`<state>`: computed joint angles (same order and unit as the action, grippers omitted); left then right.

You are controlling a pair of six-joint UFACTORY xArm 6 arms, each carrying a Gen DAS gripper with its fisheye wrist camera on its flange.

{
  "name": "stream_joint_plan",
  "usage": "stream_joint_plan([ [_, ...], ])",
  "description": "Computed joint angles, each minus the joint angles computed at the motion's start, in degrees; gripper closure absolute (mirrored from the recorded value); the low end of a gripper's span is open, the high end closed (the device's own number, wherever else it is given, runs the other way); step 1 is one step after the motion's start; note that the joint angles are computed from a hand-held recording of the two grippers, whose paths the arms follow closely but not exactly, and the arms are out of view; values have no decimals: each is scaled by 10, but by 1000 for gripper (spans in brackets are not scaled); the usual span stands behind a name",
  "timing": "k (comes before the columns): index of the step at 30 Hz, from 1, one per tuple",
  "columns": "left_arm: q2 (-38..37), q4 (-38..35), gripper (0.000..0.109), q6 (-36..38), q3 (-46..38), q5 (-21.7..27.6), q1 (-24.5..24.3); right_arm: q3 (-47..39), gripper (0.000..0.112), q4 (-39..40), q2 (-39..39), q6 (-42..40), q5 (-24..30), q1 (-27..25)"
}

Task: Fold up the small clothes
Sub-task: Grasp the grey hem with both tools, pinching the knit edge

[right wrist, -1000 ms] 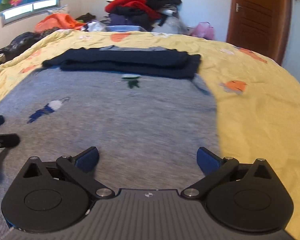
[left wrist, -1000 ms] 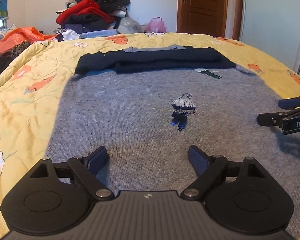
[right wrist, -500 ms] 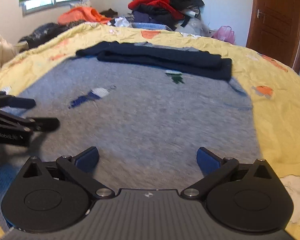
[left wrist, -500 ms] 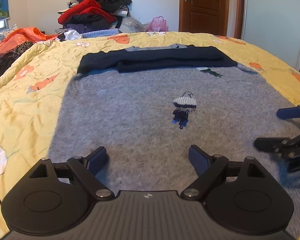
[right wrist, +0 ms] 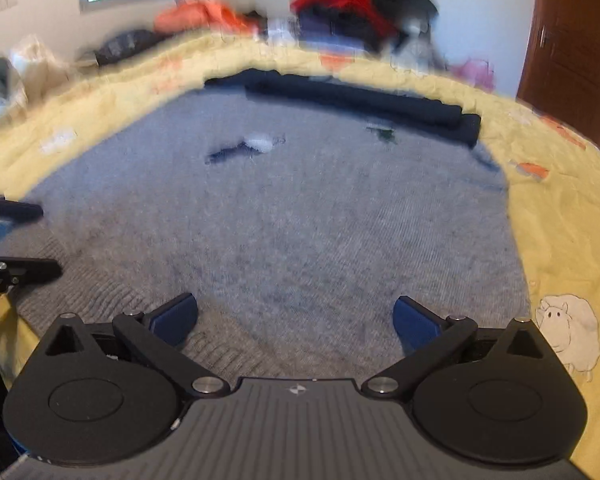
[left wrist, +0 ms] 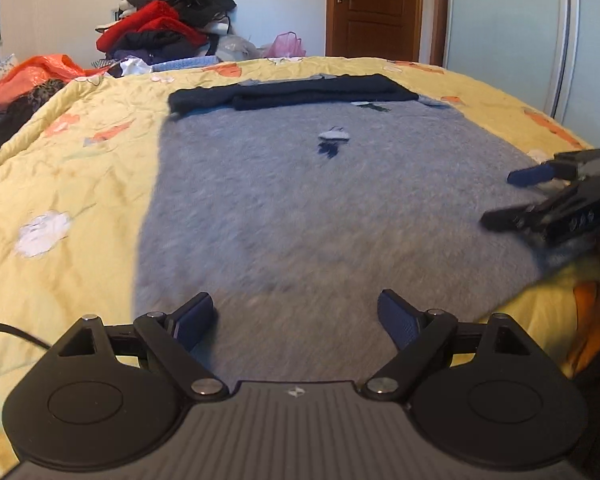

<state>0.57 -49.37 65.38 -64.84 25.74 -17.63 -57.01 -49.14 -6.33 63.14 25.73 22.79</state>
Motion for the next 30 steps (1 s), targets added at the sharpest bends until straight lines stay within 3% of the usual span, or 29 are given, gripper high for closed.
stream_joint_plan([
  [6, -31, -3, 18, -15, -3, 89, 59, 4, 10, 98, -42, -48, 78, 9],
  [9, -19, -22, 18, -80, -34, 133, 90, 52, 10, 141, -101, -30, 33, -2],
  [12, 29, -36, 18, -176, -100, 213, 125, 94, 10, 213, -153, -35, 4, -20],
  [15, 104, -62, 19, -267, -192, 327, 161, 140, 10, 295, -200, -48, -15, -47],
  [18, 158, -80, 20, -333, -261, 385, 178, 179, 10, 347, -238, -33, -15, -71],
  [20, 185, -88, 30, -363, -296, 412, 184, 206, 10, 390, -256, -43, -32, -83],
  [22, 212, -79, 90, -371, -335, 452, 187, 233, 10, 423, -271, -57, -65, -91],
  [24, 222, -40, 92, -373, -352, 465, 180, 241, 10, 448, -273, -69, -80, -94],
  [30, 223, -26, 87, -362, -360, 489, 178, 254, 10, 582, -280, -157, -107, -100],
])
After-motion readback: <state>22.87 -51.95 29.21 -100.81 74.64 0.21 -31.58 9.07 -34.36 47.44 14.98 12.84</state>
